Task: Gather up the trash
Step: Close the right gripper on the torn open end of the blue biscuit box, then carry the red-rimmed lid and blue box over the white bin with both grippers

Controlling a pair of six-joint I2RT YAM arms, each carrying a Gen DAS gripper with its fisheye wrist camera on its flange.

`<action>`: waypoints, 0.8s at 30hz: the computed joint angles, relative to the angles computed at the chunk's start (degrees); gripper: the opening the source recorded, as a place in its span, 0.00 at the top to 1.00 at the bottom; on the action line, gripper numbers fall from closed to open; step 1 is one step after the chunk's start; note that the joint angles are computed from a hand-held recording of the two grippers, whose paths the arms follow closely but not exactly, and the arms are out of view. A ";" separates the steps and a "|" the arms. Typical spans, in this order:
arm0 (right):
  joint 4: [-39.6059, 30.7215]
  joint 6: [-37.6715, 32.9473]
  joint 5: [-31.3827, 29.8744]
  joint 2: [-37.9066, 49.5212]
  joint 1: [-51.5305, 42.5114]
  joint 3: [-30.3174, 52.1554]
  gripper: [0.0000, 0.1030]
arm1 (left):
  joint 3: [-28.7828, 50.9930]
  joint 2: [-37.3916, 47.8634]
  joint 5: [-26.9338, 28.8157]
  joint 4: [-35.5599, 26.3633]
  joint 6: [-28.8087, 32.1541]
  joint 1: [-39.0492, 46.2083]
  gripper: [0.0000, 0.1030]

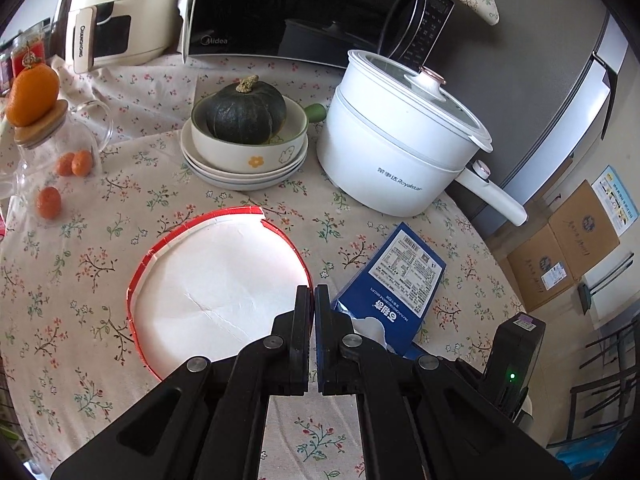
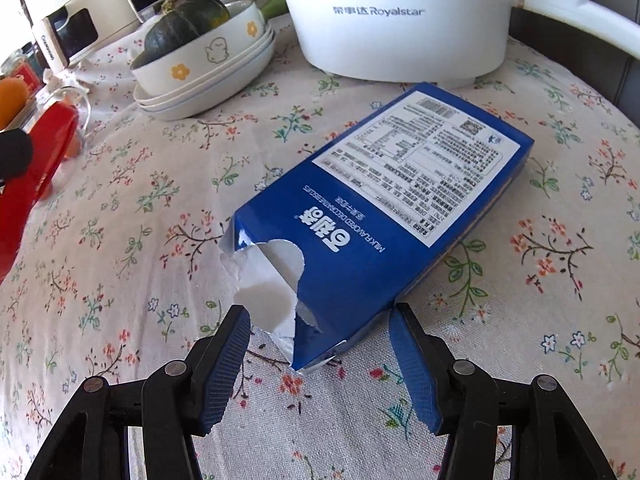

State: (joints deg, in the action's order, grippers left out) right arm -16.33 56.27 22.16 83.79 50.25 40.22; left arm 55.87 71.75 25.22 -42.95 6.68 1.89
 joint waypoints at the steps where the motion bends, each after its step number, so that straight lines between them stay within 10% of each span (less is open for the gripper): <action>1: 0.52 0.54 0.19 -0.23 -0.35 -0.58 0.52 | -0.09 0.02 -0.13 0.08 0.13 0.05 0.99; 6: 1.00 0.86 1.94 -5.41 -0.83 -4.48 0.74 | -0.60 -0.05 -0.86 0.47 0.61 -0.45 0.99; 24: -21.91 7.21 9.29 -32.68 10.73 -9.65 0.98 | -1.14 -6.97 -0.40 -2.40 -3.75 -6.66 0.99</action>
State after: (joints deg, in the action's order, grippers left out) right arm -38.24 63.48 31.44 51.11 60.98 30.56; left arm 54.73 64.78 24.82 -45.35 2.93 -4.77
